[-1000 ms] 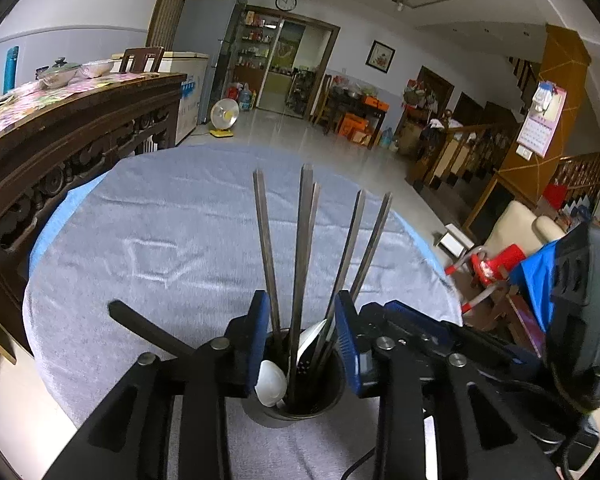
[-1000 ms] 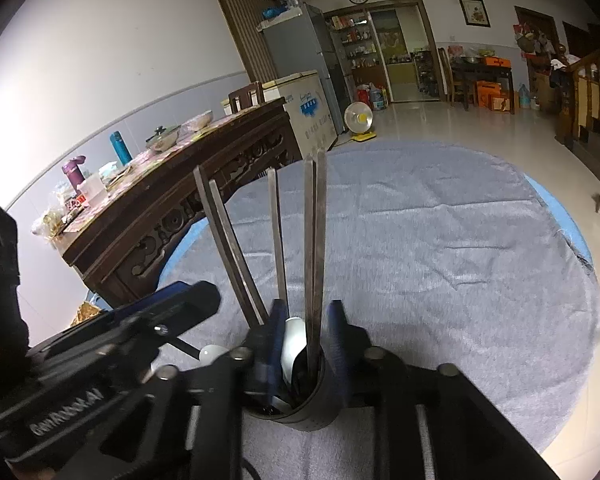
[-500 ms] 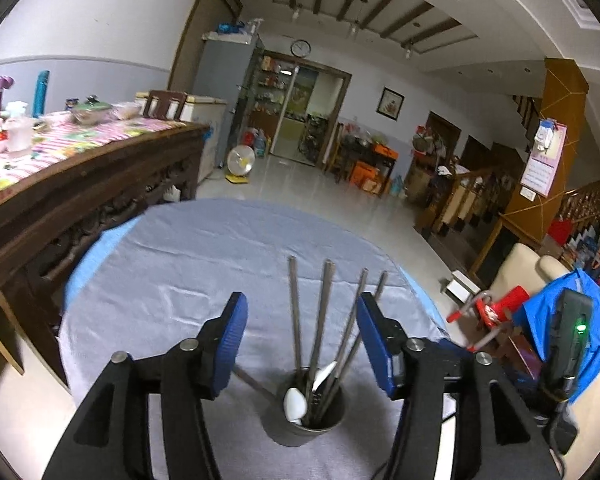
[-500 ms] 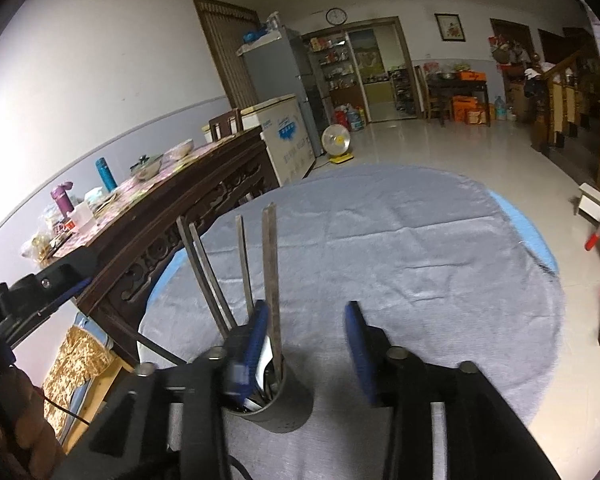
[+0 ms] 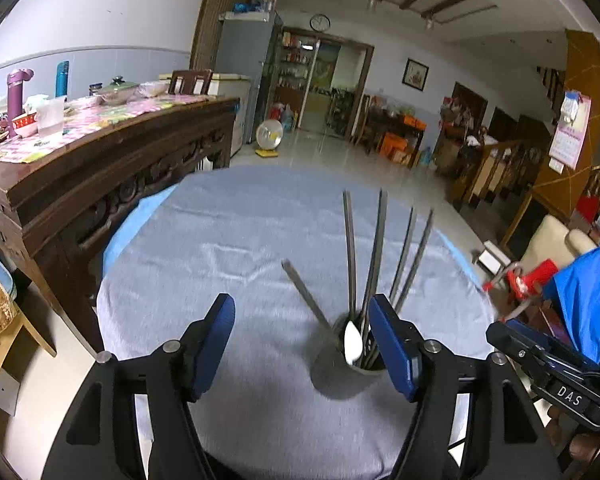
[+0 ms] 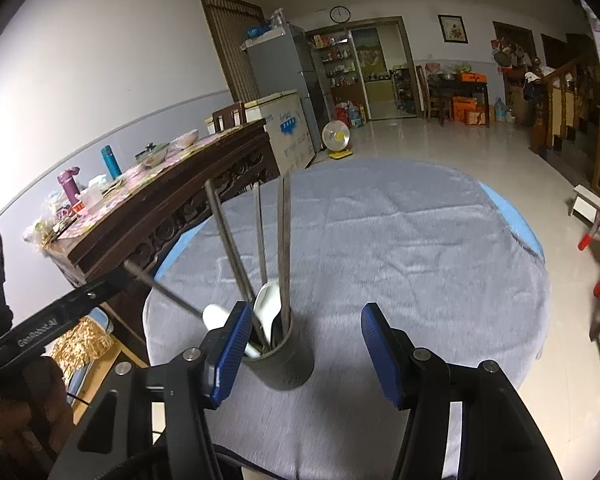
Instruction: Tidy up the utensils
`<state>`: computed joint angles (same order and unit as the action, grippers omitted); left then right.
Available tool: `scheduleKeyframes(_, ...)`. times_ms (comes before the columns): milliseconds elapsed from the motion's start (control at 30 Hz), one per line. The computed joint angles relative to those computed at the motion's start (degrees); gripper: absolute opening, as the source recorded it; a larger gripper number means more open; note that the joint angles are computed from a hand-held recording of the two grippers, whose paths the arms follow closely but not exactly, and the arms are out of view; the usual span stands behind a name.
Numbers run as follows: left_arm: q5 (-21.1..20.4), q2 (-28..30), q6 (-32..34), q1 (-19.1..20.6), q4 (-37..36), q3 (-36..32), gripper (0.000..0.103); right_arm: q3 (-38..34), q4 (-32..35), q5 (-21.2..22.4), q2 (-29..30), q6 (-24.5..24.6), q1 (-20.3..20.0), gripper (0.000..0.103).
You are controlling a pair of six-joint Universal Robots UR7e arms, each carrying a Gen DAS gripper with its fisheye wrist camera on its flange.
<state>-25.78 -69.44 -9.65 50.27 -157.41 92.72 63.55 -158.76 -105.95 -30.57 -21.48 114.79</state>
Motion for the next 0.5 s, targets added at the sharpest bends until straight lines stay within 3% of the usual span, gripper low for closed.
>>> scheduleKeyframes(367,0.54,-1.25,-10.91,0.16,15.29,-0.13,0.071,3.51,0.09,-1.13,-0.92,-0.22,0.21,0.063)
scheduleKeyframes(500,0.60,-1.33,-14.39,0.47,20.25,-0.58,0.077,3.61,0.59,-1.19,-0.79,-0.85,0.36,0.064)
